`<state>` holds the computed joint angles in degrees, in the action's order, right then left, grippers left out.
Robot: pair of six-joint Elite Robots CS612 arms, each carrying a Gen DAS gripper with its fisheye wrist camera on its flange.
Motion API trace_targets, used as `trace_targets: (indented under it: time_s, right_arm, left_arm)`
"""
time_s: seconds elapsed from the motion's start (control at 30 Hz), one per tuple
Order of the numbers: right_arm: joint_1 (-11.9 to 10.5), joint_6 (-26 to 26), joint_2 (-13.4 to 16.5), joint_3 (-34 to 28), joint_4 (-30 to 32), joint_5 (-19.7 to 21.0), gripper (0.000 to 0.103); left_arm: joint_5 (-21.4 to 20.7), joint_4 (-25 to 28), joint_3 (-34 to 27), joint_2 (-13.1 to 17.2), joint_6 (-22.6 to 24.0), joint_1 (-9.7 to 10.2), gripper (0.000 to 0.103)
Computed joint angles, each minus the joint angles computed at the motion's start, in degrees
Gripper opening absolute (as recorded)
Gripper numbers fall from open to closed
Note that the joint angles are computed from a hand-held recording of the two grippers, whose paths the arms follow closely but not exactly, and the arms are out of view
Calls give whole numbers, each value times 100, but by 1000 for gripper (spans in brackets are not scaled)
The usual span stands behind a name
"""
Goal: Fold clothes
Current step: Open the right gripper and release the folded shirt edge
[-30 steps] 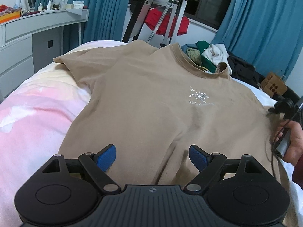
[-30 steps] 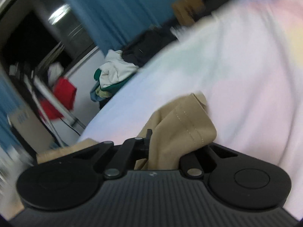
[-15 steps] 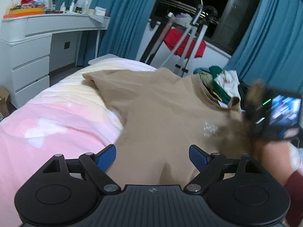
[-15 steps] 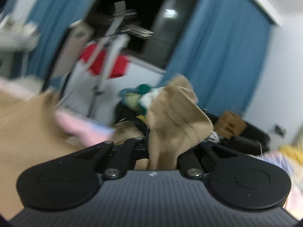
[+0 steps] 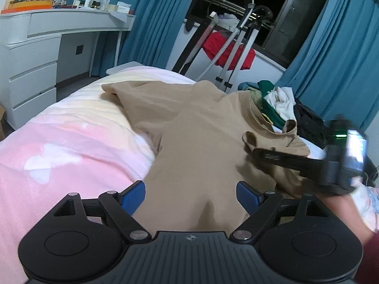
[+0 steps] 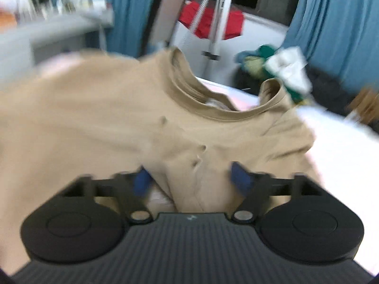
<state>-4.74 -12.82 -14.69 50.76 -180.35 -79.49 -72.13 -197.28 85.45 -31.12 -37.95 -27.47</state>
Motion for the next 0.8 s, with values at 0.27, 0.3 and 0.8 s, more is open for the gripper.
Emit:
trace_targets:
  time_s: [0.27, 0.3, 0.8]
  right_arm:
    - [-239, 1106, -1254, 2510, -1867, 792, 77]
    - [-272, 1172, -1381, 2778, -2078, 838, 77]
    - [-707, 2218, -2039, 4844, -3972, 928, 77]
  left_arm:
    - [-273, -258, 393, -224, 259, -132, 86]
    - [-272, -249, 453, -262, 332, -170, 86]
    - [-149, -212, 810, -425, 378, -400, 86]
